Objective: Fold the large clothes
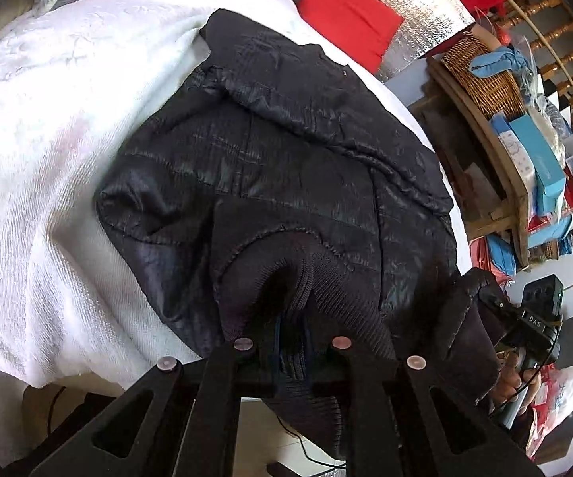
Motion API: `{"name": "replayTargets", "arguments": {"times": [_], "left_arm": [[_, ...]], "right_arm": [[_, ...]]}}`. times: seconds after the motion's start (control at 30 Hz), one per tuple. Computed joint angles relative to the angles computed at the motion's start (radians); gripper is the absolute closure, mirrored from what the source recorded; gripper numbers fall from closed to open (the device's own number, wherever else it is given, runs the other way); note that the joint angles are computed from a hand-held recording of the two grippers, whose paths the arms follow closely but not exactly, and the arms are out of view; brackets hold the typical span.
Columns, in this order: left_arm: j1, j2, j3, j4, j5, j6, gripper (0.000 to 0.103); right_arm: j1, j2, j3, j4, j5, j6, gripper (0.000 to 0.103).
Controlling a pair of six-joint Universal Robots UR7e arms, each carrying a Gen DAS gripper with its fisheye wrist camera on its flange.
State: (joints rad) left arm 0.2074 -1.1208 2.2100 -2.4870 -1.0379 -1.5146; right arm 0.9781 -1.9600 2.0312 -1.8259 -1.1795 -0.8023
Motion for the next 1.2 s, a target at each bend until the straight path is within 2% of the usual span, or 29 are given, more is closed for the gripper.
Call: {"name": "replayTargets", "arguments": {"times": [0.13, 0.33, 0.53, 0.77, 0.87, 1.03, 1.2], "left_arm": [[-0.011, -0.016, -0.057, 0.084, 0.041, 0.017, 0.094], [0.008, -0.064, -0.146, 0.183, 0.121, 0.070, 0.094], [0.059, -0.093, -0.225, 0.235, 0.202, 0.137, 0.094], [0.160, -0.077, -0.347, 0.226, 0.277, 0.278, 0.094], [0.232, -0.013, -0.454, 0.214, 0.304, 0.388, 0.094], [0.327, 0.056, -0.568, 0.162, 0.294, 0.526, 0.094], [0.420, 0.147, -0.677, 0.136, 0.274, 0.634, 0.094]], "right_arm": [[0.013, -0.018, -0.004, 0.000, 0.032, 0.000, 0.091], [0.059, -0.029, -0.023, -0.078, 0.068, 0.022, 0.092], [0.150, 0.032, -0.074, -0.237, 0.069, 0.116, 0.092], [0.288, 0.185, -0.196, -0.417, 0.052, 0.252, 0.092], [0.354, 0.282, -0.261, -0.516, 0.025, 0.314, 0.092], [0.435, 0.444, -0.364, -0.673, -0.034, 0.391, 0.092], [0.480, 0.599, -0.477, -0.775, -0.105, 0.436, 0.092]]}}
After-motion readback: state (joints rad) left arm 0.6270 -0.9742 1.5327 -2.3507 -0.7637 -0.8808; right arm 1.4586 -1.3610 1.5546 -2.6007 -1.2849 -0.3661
